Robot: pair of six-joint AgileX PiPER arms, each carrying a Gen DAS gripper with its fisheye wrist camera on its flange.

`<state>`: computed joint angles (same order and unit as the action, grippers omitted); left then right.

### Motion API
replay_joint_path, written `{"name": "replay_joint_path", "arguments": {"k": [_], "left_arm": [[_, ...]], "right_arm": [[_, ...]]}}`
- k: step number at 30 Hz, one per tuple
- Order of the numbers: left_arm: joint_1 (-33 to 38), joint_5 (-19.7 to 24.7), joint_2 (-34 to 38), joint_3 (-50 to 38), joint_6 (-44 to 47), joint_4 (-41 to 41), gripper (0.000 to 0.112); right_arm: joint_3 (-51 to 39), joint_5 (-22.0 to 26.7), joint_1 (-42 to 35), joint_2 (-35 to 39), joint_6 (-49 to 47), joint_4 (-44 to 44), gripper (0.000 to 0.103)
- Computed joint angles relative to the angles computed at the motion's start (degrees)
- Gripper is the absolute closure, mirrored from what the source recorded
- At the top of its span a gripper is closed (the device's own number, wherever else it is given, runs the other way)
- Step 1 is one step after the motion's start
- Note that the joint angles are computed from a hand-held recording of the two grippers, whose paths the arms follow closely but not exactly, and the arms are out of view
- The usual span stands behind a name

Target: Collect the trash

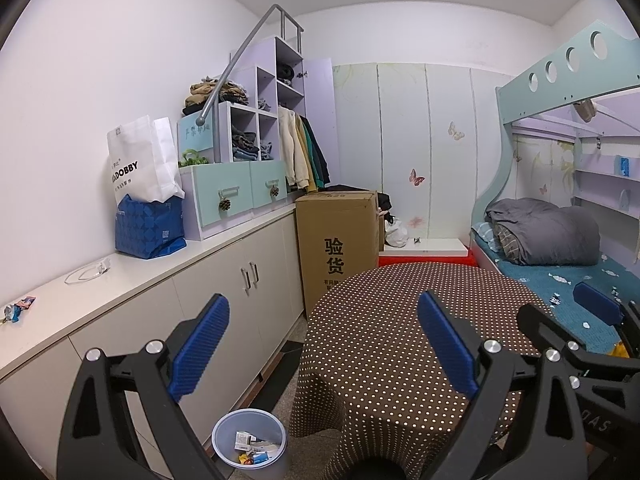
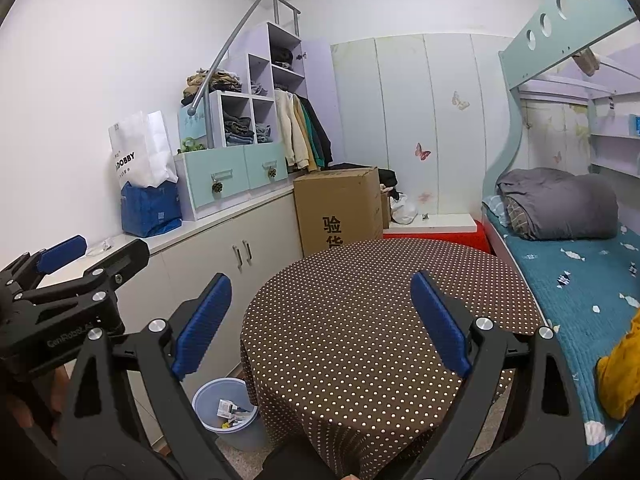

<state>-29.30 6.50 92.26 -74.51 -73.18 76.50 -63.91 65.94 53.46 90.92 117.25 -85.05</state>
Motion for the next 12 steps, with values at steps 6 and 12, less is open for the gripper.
{"name": "replay_joint_path", "arguments": {"k": [6, 12], "left_arm": [[-0.6, 1.6, 4.2, -4.3, 7.2, -7.4, 0.019], [-2.3, 5.5, 12.6, -14.1, 27.0, -26.7, 0.019]], "right_arm": [[1.0, -5.6, -4.9, 0.3, 0.4, -0.6, 0.014], [1.9, -13.2, -12.7, 1.3, 0.2, 0.0, 0.014]]}}
